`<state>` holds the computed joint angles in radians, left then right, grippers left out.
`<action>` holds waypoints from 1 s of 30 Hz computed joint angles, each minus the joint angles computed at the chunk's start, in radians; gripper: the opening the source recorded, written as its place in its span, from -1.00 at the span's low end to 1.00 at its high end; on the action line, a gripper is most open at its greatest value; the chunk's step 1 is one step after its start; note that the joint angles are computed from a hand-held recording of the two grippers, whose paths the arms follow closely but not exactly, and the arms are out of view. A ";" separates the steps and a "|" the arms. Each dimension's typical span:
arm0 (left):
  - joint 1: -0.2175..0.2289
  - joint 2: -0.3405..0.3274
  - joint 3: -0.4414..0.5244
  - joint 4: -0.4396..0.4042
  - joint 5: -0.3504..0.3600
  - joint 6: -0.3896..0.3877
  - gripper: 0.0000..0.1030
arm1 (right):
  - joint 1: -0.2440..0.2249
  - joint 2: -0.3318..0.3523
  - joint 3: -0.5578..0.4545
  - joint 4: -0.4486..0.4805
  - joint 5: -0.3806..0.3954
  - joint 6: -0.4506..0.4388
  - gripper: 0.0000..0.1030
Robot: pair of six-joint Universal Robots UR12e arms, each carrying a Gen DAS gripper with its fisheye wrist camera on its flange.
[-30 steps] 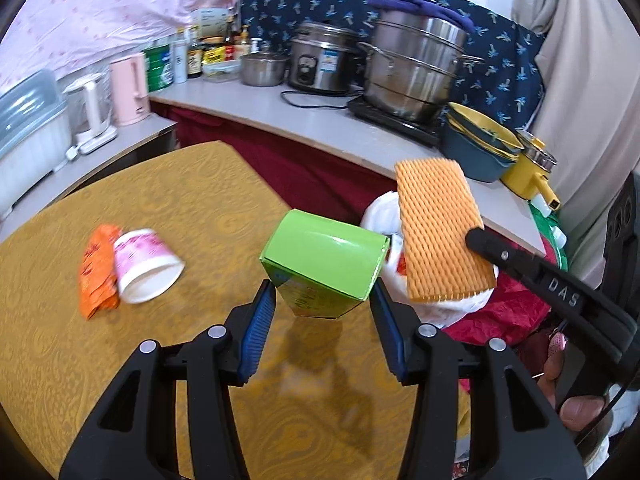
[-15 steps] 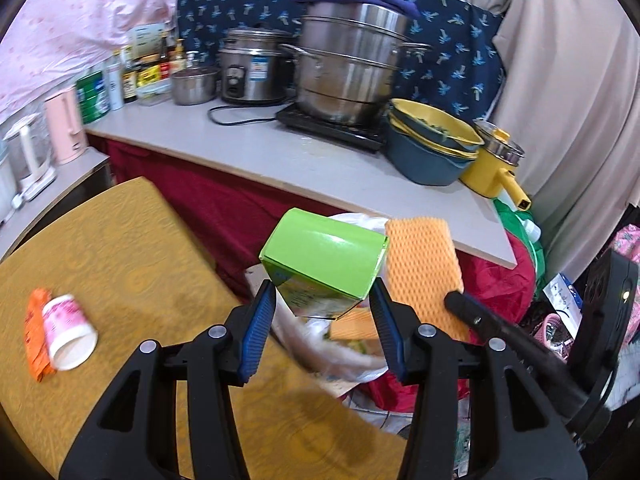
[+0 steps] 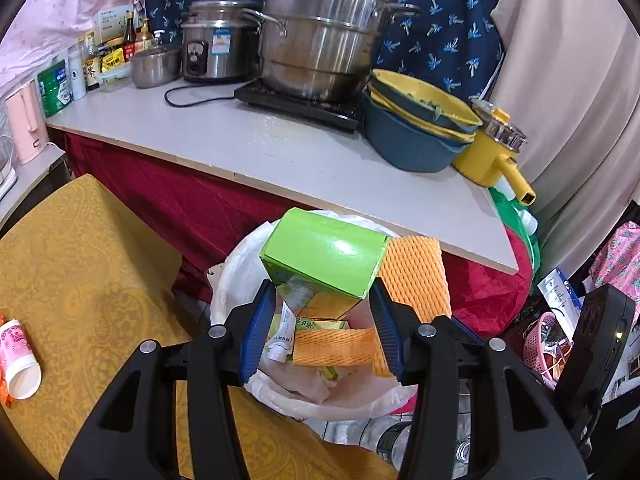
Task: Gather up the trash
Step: 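Carry the green box and mesh sleeve over the bin and open both grippers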
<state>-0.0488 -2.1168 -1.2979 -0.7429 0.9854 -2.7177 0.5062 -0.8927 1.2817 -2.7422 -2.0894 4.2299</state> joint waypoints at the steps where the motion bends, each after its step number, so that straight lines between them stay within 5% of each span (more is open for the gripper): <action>1: -0.002 -0.003 0.002 -0.004 0.005 -0.001 -0.09 | -0.001 0.003 -0.003 0.002 0.002 0.003 -0.83; 4: -0.006 -0.014 0.014 -0.022 0.010 -0.008 -0.09 | -0.003 0.009 -0.007 0.005 0.010 0.008 -0.76; 10: -0.006 -0.021 0.015 0.029 0.042 -0.071 0.46 | -0.001 0.011 -0.005 -0.004 -0.015 0.035 -0.26; 12: -0.004 -0.020 0.013 0.041 0.046 -0.080 0.55 | 0.001 0.009 -0.004 -0.005 -0.025 0.038 -0.25; 30: 0.052 0.028 -0.046 0.193 0.120 -0.136 0.69 | 0.041 0.055 -0.145 0.062 -0.073 -0.056 0.15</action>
<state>0.0037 -2.0890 -1.3443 -0.5495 1.1056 -2.8539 0.5468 -0.8376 1.1372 -2.6805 -2.1620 4.1743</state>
